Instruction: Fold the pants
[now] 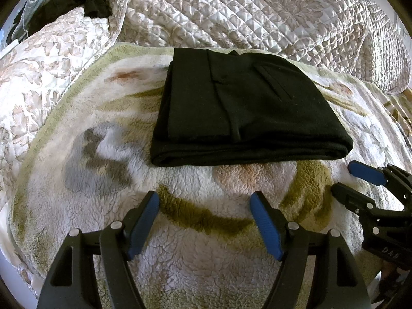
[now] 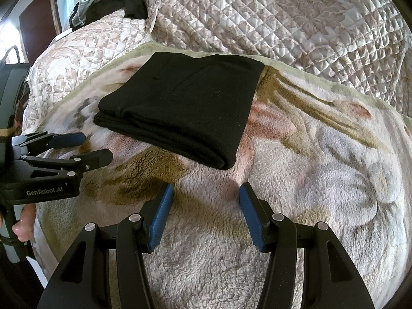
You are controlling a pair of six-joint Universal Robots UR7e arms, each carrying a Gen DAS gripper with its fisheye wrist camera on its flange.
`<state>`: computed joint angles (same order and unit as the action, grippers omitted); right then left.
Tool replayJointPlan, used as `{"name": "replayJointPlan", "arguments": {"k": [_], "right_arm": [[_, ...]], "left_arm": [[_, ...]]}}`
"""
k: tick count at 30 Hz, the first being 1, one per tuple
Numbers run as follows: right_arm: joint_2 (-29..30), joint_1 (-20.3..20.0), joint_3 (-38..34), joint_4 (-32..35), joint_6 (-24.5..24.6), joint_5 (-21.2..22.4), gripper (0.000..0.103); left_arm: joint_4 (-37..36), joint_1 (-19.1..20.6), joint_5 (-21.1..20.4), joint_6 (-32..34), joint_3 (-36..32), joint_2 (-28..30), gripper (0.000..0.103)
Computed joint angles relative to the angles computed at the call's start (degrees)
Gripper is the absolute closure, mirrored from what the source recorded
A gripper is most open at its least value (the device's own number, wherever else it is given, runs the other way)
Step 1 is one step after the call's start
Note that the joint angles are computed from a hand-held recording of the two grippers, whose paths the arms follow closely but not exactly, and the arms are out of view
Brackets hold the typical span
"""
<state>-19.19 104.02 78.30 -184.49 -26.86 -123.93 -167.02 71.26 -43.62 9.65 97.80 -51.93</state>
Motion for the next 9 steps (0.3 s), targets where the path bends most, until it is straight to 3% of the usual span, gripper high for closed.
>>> {"name": "replayJointPlan", "arguments": {"k": [9], "right_arm": [[0.59, 0.12, -0.29, -1.70, -1.33, -0.44, 0.047]], "left_arm": [[0.25, 0.10, -0.51, 0.05, 0.09, -0.29, 0.027]]}}
